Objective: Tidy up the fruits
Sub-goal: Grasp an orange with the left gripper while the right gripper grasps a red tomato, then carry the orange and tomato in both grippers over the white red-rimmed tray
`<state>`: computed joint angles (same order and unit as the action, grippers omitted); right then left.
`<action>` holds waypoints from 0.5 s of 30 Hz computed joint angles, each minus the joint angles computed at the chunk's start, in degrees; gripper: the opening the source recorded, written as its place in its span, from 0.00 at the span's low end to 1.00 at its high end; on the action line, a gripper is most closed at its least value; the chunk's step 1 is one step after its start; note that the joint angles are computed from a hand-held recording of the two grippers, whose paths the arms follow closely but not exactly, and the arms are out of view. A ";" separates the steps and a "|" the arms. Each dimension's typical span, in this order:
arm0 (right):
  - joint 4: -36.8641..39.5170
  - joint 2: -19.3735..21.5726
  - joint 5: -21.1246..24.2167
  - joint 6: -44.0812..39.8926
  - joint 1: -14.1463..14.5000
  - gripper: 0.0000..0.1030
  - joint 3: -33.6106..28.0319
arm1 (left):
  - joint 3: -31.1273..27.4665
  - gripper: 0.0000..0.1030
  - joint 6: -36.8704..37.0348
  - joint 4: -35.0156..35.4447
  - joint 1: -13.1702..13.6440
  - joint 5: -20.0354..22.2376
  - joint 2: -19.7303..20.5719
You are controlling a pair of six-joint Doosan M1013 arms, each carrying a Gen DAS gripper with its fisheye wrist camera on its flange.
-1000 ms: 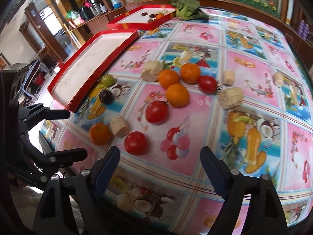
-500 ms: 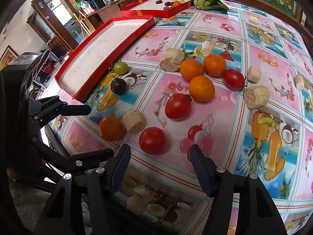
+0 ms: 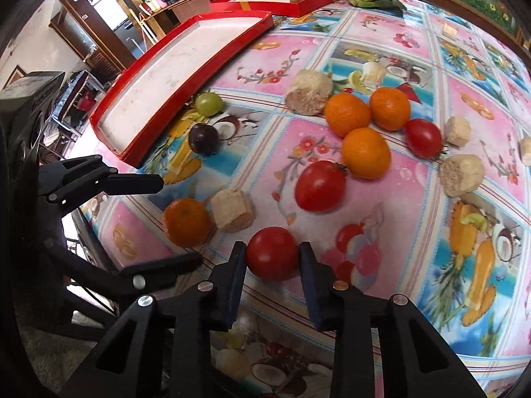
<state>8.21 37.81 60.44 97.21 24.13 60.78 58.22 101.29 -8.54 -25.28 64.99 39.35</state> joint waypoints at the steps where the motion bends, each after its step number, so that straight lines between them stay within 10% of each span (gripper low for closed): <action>1: -0.17 -0.14 -0.04 0.49 -0.07 0.31 0.16 | 0.09 0.70 -0.19 -0.09 -0.02 -0.24 -0.06; 7: -1.24 -0.82 -0.11 2.01 -0.40 0.31 0.66 | -1.02 0.35 1.75 -6.23 0.84 0.94 0.80; 15: -0.87 -1.53 -1.57 1.13 -0.50 0.31 0.03 | -0.69 0.32 1.65 -8.86 2.13 0.11 -0.32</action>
